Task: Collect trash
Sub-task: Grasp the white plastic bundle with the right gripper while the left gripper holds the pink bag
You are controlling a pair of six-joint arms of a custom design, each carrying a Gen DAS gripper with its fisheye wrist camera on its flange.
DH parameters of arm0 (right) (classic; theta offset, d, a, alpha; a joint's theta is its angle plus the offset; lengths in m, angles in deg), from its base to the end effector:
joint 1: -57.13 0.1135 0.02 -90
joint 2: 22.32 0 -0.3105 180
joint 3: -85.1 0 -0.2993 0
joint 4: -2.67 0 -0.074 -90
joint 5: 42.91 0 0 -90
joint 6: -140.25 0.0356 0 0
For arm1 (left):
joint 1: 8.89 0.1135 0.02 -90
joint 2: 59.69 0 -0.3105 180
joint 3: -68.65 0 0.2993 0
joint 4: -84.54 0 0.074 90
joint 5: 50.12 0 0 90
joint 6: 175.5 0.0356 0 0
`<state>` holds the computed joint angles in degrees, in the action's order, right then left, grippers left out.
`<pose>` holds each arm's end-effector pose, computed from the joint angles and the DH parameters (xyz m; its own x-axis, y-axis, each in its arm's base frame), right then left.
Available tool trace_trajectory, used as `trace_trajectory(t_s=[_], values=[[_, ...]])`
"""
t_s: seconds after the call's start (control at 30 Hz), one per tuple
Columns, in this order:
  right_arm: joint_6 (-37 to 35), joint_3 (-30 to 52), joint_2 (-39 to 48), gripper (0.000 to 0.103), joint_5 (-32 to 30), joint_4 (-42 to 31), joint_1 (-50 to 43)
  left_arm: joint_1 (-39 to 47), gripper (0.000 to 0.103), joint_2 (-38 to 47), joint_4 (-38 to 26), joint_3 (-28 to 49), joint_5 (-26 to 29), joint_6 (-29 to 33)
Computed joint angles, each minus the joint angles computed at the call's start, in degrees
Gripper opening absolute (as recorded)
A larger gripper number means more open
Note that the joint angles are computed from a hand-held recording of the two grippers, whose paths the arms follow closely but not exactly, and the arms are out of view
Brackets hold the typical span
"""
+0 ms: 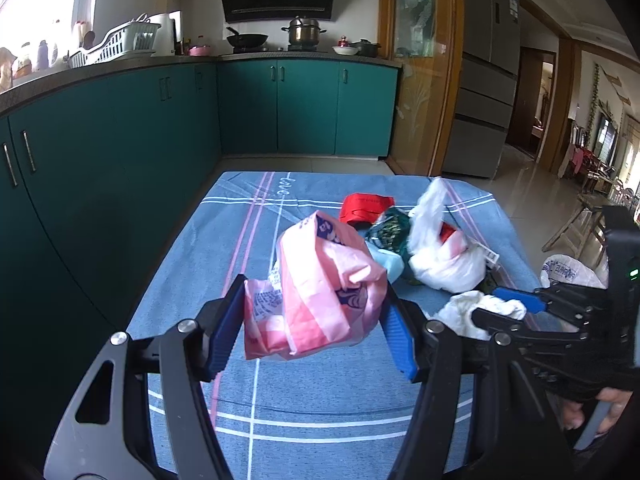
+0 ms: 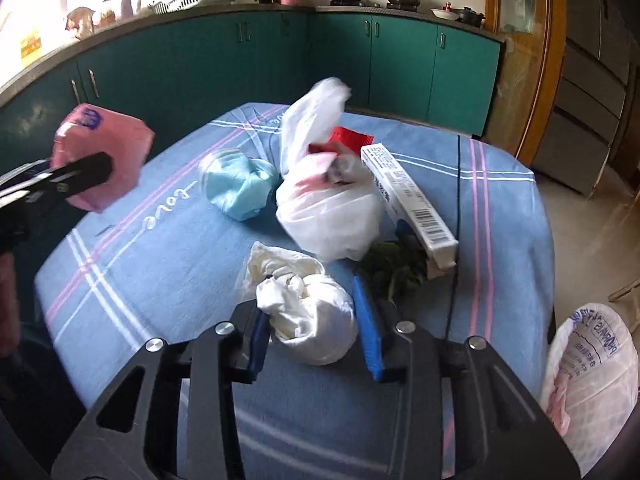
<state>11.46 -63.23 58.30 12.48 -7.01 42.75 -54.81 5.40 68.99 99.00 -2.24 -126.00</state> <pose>0.2179 -0.0350 0.1059 -0.5933 -0.3802 -0.7096 -0.5821 0.8115 0.0519 0.1558 -0.1266 0.1473 -0.5594 -0.1148 -0.8209 -0.1691 0.9853 -0.0226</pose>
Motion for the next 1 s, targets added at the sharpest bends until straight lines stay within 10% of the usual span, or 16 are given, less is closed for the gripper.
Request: trace_trajectory(t_s=[0.23,0.7,1.0], values=[[-11.5,4.6,-4.7,0.039,-8.3,-14.2,-14.0,0.3,0.065,4.6,3.8,0.7,9.5,2.8],[-13.5,8.5,6.6,0.039,-4.7,-11.9,-14.6,-0.4,0.065,15.1,3.4,4.2,14.4,3.0],[-10.1,7.1,9.2,0.068,-1.2,-6.2,-11.6,-0.4,0.073,16.6,2.9,4.6,14.3,3.1]])
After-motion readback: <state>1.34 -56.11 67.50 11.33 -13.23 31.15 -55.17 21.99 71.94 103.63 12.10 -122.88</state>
